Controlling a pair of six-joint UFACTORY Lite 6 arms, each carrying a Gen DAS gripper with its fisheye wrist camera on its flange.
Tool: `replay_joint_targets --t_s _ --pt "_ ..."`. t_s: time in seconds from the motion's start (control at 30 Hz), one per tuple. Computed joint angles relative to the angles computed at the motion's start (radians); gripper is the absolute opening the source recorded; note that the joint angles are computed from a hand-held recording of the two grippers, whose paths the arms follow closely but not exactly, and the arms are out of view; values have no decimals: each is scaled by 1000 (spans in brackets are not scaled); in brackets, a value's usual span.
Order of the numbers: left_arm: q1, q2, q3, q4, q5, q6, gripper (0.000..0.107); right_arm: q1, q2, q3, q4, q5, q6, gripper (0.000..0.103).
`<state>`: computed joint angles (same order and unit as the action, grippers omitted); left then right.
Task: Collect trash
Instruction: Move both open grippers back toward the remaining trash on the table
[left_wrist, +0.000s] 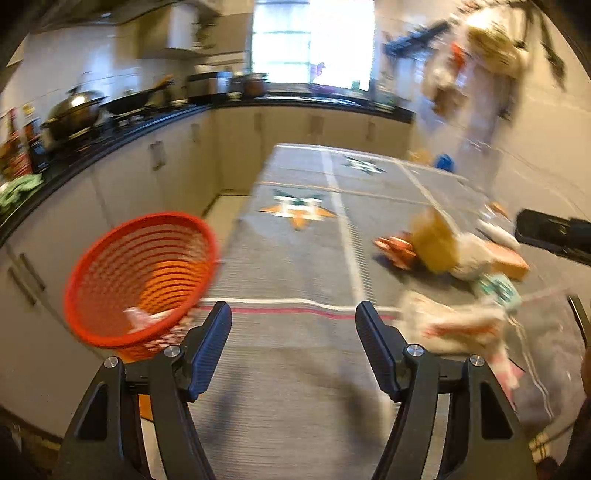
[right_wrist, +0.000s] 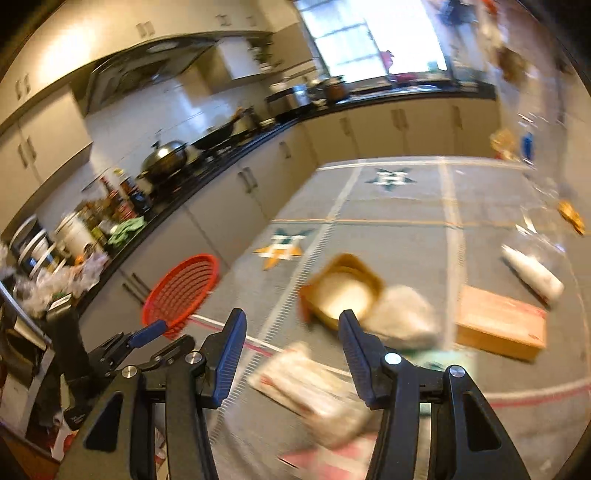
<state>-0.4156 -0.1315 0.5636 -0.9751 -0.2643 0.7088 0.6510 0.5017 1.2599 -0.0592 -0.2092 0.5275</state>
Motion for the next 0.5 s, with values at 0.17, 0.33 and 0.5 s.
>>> replay_joint_targets --t_s 0.17,0.33,0.5 --pt "-143 39 30 147 22 -4 69 -93 -111 -219 -97 -95 124 56" --pt "-334 155 95 -5 -61 316 73 -155 -164 -341 -163 -158 193 56" --pt "-380 316 219 -139 -114 552 73 -197 -181 -401 -195 -195 227 56"
